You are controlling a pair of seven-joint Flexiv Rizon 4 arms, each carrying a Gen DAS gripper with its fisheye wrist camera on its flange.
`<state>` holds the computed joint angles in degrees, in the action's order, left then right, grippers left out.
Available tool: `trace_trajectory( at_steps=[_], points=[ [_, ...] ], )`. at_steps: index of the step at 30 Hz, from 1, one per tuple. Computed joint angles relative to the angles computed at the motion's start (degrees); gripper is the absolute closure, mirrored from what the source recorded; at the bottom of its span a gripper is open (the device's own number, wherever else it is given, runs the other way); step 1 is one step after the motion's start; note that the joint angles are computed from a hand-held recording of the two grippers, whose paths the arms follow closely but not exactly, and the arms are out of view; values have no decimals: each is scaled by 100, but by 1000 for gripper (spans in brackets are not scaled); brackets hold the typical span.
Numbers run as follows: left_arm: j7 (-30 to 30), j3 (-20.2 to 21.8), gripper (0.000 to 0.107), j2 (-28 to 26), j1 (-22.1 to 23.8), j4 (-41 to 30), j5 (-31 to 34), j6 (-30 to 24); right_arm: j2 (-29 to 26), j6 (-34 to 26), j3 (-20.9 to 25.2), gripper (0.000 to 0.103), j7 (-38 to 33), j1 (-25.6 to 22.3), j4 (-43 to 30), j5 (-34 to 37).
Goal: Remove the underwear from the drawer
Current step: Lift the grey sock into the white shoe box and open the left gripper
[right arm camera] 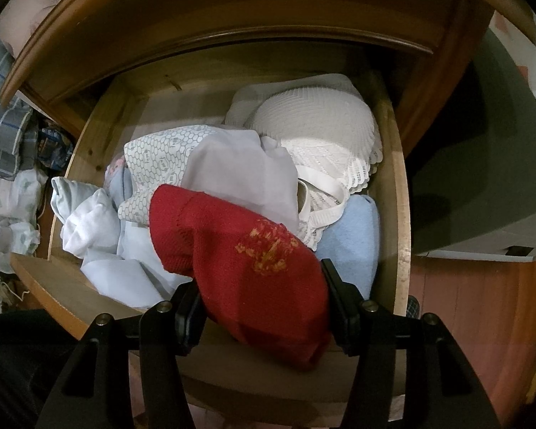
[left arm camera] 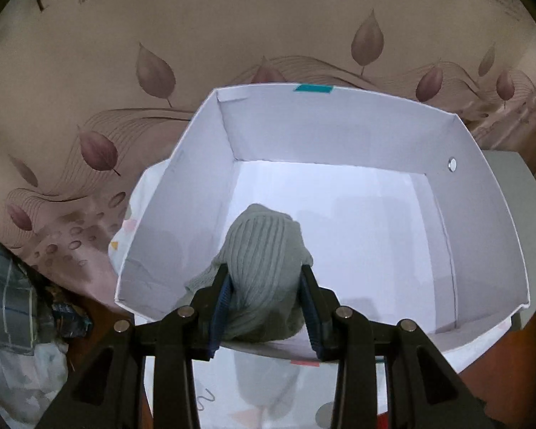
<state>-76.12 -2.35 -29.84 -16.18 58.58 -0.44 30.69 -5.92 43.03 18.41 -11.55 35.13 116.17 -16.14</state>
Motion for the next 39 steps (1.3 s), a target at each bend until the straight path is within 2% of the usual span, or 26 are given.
trace_trajectory(
  at_steps=[3, 17, 23, 26, 31, 39],
  points=[
    [-169, 53, 69, 24, -51, -22, 76, -97, -4, -14, -1, 49, -6, 1, -11, 12],
    [-1655, 176, 70, 106, -249, -454, 351, -1375, -5, 46, -2, 49, -3, -4, 1, 53],
    [-2082, 157, 70, 289, -334, -349, 525, -1635, 23, 105, -3, 49, 16, -15, 30, 51],
    [-2112, 140, 69, 340, -399, -302, 690, -1611, 47, 231, -7, 49, 48, -28, 79, 14],
    [-2058, 141, 67, 401, -447, -112, 938, -1274, 61, 360, -14, 49, 108, -43, 126, -38],
    [-1894, 51, 62, 520, -234, 231, 603, -739, 84, 506, -18, 49, 208, -54, 204, -148]
  ],
)
